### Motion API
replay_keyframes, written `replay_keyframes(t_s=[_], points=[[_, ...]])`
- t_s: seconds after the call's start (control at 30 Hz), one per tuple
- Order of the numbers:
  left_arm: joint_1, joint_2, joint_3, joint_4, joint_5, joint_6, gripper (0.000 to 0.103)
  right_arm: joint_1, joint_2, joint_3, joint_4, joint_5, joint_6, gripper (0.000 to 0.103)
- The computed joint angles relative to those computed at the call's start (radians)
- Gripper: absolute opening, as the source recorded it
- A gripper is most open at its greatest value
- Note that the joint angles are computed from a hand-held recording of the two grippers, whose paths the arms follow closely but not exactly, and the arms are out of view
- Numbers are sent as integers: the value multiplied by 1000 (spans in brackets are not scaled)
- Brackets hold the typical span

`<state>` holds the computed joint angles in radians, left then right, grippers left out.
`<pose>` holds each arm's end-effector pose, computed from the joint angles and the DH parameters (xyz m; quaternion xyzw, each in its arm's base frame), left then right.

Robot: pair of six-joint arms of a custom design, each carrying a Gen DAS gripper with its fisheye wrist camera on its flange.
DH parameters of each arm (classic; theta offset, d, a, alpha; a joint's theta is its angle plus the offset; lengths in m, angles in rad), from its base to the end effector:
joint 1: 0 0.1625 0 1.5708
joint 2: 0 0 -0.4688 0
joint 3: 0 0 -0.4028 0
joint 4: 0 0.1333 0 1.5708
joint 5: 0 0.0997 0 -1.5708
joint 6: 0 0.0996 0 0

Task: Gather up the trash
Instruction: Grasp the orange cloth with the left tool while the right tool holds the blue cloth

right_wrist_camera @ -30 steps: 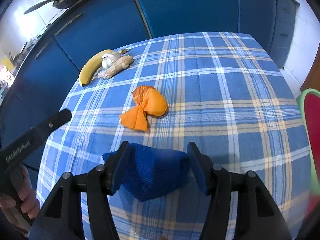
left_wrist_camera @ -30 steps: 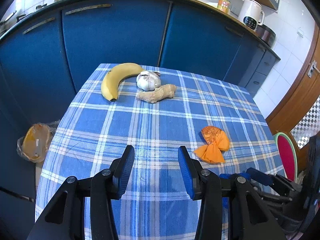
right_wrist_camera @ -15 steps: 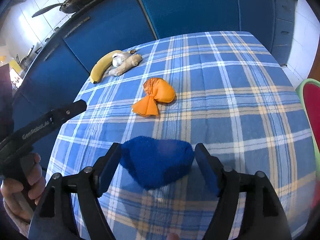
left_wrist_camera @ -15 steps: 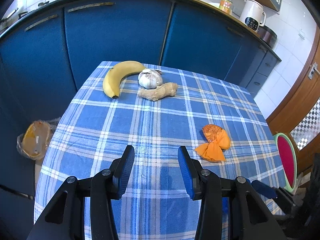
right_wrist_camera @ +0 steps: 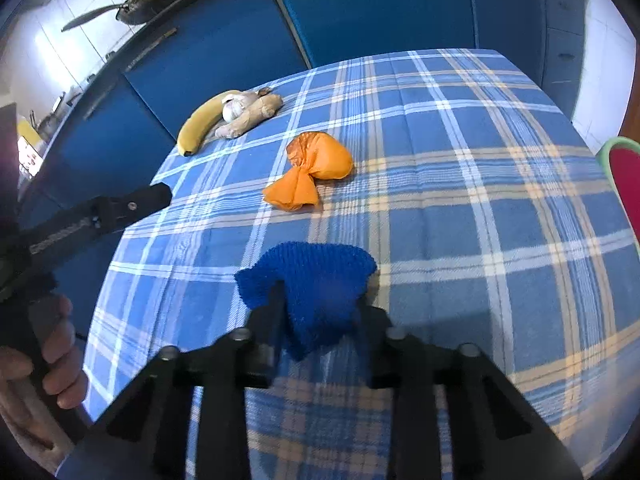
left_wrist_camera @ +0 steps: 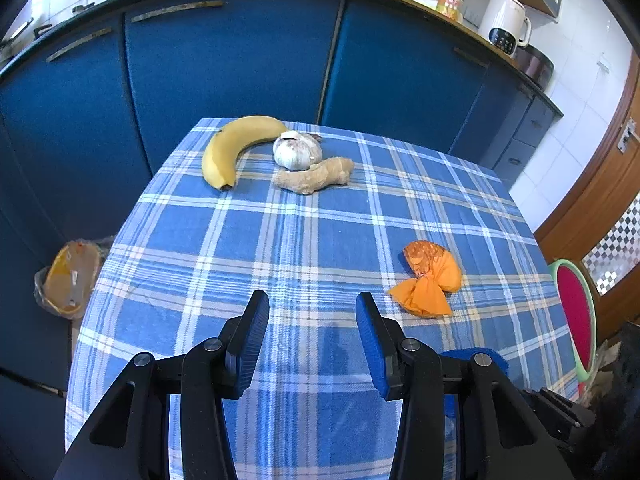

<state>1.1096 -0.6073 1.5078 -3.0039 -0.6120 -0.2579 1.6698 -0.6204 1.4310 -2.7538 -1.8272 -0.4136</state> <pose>-0.1415 -0.7674 0.1157 -0.0339 0.8639 -0.3751 0.3344 0.1853 -0.7724 0.0897 0.2242 -0.9488 0.1617 0.1529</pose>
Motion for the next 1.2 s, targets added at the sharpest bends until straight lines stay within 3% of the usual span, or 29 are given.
replay_keyframes(t_s=[0.3,0.6,1.0,1.2], points=[[-2,55,-76,42,-42,47,46,-26,-87,83,-111,52,-2,19],[-5,136,-190,113,-83,107,46,-58,-147,115,-159,55,17,19],[6,209,-299,208,-60,120,46,-92,-179,137,-180,56,46,19],[14,215,-301,179,-54,134,22,-99,-186,144,-183,56,59,19]])
